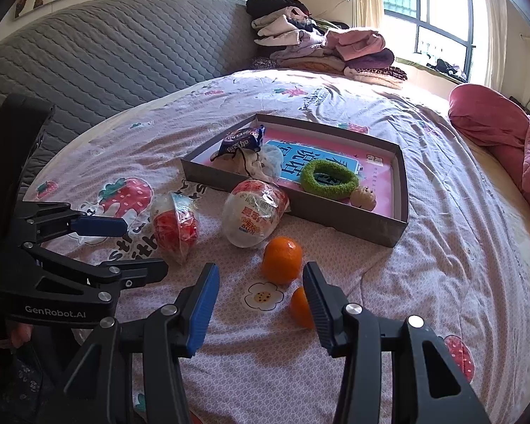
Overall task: Organize objects
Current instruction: 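Move left tool toward wrapped red-white egg toy while right tool approaches orange, then close left tool on wrapped egg toy while right tool closes around an orange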
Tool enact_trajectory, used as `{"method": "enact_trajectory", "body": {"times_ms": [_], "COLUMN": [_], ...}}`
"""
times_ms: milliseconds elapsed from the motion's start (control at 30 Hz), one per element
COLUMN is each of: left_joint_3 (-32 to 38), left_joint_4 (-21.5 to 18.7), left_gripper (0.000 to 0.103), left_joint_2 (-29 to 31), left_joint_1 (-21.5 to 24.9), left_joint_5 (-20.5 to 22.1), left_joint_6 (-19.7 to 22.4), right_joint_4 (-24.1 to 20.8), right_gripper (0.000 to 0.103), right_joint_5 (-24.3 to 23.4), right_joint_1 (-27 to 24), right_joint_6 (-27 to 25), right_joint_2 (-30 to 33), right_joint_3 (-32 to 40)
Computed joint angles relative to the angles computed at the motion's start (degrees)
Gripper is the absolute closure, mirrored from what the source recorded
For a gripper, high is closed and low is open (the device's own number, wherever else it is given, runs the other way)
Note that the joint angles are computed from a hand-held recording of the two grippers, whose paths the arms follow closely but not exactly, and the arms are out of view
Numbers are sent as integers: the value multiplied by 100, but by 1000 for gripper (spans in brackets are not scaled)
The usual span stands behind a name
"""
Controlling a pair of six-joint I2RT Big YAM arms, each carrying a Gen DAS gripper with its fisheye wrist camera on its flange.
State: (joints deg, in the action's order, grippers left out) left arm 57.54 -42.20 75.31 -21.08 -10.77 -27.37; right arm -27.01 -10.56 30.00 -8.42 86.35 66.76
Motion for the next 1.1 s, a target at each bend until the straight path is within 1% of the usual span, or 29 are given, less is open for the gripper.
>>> {"method": "enact_trajectory", "body": {"times_ms": [600,1100], "left_joint_3": [58,328], "left_joint_4": [143,92], "left_gripper": [29,29], "left_joint_2": [202,501], "left_joint_1": [77,252], "left_joint_5": [88,74], "left_joint_6": [-41,-164], "right_joint_4": [-51,-258], "right_gripper": [54,54], "right_joint_5": [38,118], "right_joint_1": [-14,-24], "right_joint_6": [-37,-223], "right_joint_2": [219,573], "right_joint_3": [145,539]}}
